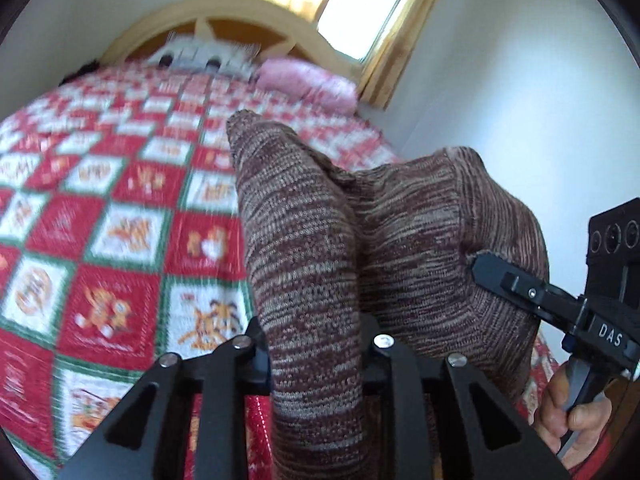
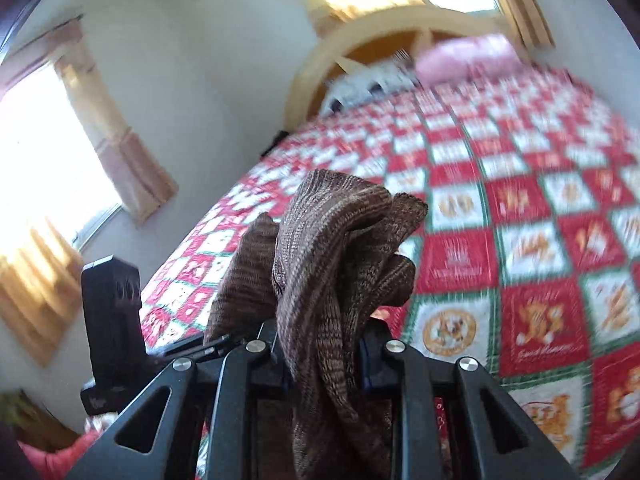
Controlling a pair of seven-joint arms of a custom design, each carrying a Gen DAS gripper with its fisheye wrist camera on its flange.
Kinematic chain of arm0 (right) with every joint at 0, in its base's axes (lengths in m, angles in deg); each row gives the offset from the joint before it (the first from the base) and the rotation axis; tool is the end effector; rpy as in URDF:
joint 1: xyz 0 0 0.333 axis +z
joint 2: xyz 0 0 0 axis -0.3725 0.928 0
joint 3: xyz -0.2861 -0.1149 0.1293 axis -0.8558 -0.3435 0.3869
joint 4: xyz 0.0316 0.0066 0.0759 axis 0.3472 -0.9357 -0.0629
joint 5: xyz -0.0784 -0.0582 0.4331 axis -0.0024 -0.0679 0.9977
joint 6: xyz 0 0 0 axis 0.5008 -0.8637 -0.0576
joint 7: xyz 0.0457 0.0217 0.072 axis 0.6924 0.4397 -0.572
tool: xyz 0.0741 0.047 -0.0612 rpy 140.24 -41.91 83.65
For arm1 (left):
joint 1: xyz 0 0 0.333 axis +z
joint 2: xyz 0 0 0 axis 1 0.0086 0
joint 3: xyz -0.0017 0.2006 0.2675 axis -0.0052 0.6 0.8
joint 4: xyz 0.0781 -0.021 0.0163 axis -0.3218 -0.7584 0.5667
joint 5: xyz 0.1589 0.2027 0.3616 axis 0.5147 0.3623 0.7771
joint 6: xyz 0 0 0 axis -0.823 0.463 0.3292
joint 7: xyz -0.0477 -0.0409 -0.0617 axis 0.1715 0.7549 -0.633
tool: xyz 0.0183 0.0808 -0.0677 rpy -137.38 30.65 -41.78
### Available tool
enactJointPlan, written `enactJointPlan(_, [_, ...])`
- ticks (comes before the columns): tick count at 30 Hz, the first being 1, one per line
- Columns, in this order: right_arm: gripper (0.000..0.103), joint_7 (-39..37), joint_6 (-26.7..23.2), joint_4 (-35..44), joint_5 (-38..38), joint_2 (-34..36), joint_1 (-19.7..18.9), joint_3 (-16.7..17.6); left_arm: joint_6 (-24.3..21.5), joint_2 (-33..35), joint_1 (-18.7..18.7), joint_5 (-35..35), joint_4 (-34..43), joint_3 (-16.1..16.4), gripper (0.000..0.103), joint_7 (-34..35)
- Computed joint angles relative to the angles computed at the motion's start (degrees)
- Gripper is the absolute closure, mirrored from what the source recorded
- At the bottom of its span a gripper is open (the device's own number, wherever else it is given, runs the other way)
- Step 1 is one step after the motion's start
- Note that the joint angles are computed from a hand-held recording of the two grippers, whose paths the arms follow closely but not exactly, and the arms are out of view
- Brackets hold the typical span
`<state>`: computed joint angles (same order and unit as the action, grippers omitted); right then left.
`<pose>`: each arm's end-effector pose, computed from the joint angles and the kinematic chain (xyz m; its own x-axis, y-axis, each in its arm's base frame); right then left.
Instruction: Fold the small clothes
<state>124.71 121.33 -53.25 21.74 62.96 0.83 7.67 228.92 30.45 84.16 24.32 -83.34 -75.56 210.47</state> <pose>0.5726 0.2413 0.5770 0.2376 -0.8817 -0.4076 -0.6104 0.1910 -0.7688 0.6068 -0.0972 0.5606 -0.4234 -0.8101 0.4055 -0.6850 -0.0066 -0.7285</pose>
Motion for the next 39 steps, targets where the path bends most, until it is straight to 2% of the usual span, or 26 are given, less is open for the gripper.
enactJointPlan(4, [0.079, -19.45, -0.59, -1.02, 22.52, -4.84, 7.73, -5.25, -2.37, -6.00, 0.00, -2.66, -3.19, 1.99, 0.077, 5.56])
enactJointPlan(5, [0.079, -20.05, -0.63, -0.88, 24.35, -5.15, 7.83, -5.06, -2.34, -6.75, -0.17, -2.08, -3.48, 2.15, 0.077, 5.40])
enactJointPlan(7, [0.079, -18.04, 0.85, -2.23, 23.30, -6.39, 7.18, -3.34, -2.33, -9.69, -0.33, -0.58, -5.53, 2.83, 0.077, 5.66])
enactJointPlan(9, [0.079, -19.73, 1.64, -2.57, 25.80, -7.09, 9.36, -3.58, -0.94, -11.48, -0.65, 1.38, -7.37, 3.34, 0.077, 5.69])
enactJointPlan(10, [0.079, -17.90, 1.81, -2.85, 23.86, -7.13, 8.94, -2.75, -0.89, -12.39, -0.66, 2.30, -8.35, 3.87, 0.077, 4.96])
enactJointPlan(13, [0.079, -2.85, 2.29, -4.79, 8.19, -7.08, 2.89, 4.06, -1.45, -13.69, -0.29, 5.89, -10.67, 4.90, 0.077, 0.97])
enactJointPlan(17, [0.079, 12.45, 3.06, -5.82, -7.57, -6.04, -3.65, 11.62, 2.24, -14.83, 0.00, 11.07, -13.68, 4.73, 0.077, -2.20])
enactJointPlan(19, [0.079, 16.97, 3.17, -5.43, -12.05, -4.72, -4.64, 13.14, 4.54, -15.22, 0.86, 15.72, -15.04, 3.94, 0.077, -6.02])
enactJointPlan(22, [0.079, 25.18, 3.47, -4.52, -20.58, -2.49, -7.09, 15.80, 5.60, -15.24, 1.01, 20.32, -15.76, 4.47, 0.077, -9.91])
enactJointPlan(26, [0.079, 29.00, 2.64, -2.07, -24.79, 0.46, -5.41, 14.78, 6.30, -15.38, 0.83, 23.10, -16.55, 6.05, 0.077, -12.53])
enactJointPlan(29, [0.079, 37.58, 1.20, 0.97, -36.27, 2.99, -5.57, 14.70, 7.97, -15.43, 1.01, 24.77, -17.04, 6.69, 0.077, -13.39])
enactJointPlan(31, [0.079, 40.39, 0.35, 3.18, -40.59, 4.85, -4.33, 13.58, 8.93, -14.73, 1.24, 25.66, -16.77, 7.17, 0.077, -14.12])
enactJointPlan(34, [0.079, 39.80, -0.71, 7.23, -41.35, 8.29, -1.87, 11.75, 9.19, -13.64, 1.36, 25.21, -16.11, 8.65, 0.077, -14.32])
enactJointPlan(39, [0.079, 37.75, -2.48, 14.69, -41.76, 14.12, 2.68, 8.50, 11.32, -11.64, 2.93, 25.90, -14.89, 8.86, 0.077, -14.53])
